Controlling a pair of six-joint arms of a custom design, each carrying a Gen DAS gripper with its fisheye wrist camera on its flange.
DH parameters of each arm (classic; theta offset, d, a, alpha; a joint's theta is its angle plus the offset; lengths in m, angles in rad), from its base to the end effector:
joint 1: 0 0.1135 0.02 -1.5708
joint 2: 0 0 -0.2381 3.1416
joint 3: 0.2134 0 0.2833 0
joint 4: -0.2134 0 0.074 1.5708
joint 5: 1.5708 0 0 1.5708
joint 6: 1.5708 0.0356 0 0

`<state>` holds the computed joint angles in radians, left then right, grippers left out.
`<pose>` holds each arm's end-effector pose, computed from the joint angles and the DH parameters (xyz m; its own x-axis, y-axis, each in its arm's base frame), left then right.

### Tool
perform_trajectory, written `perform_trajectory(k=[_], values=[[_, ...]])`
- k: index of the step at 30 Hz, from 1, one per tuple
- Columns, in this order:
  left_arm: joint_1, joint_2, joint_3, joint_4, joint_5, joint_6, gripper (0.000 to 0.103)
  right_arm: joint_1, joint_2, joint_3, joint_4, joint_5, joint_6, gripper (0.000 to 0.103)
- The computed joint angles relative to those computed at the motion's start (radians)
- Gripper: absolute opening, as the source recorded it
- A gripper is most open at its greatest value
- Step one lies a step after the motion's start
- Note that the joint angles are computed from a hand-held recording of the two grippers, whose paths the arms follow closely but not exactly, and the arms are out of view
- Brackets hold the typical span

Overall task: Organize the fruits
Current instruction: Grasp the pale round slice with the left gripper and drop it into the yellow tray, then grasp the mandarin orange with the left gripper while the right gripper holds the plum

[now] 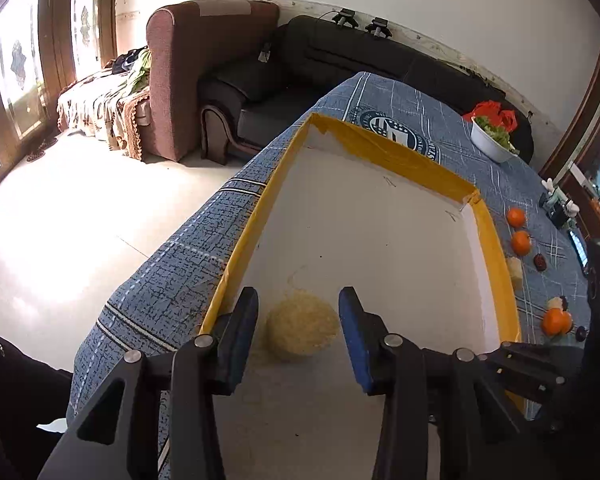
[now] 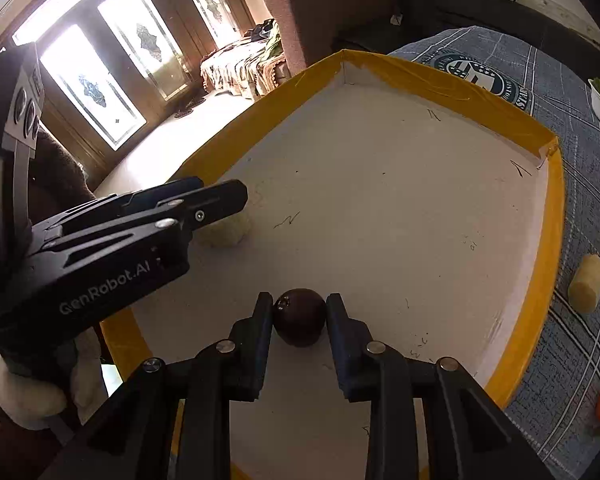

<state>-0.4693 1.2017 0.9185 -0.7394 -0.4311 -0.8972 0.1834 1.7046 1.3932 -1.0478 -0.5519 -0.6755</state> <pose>0.2494 -0.1098 0.2250 -0.6442 -0.4695 -0.6038 -0.4598 0.8686 -0.1849 0.3462 0.0832 0.2198 -0.5854 -0.6501 -0.4844 -0.8068 0.5262 0.2687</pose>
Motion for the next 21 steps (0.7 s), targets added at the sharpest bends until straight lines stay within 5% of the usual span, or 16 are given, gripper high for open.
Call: perform_trajectory(k=[6,13,21], values=[[-0.060,-0.089,0.003,-0.079,-0.075,-0.082,0.059,-0.012,-0.041,-0.008,-0.033,-0.048,0.005,0.051],[-0.248,-0.089,0.115,-0.210,-0.225,-0.274,0.069,-0.210,-0.080,0.057,-0.180,-0.169,-0.129,0.051],[-0.406,0.192,0.386,-0.183,-0.277,-0.238,0.074,-0.616,0.220,0.517,-0.370,-0.314,-0.230,0.059]])
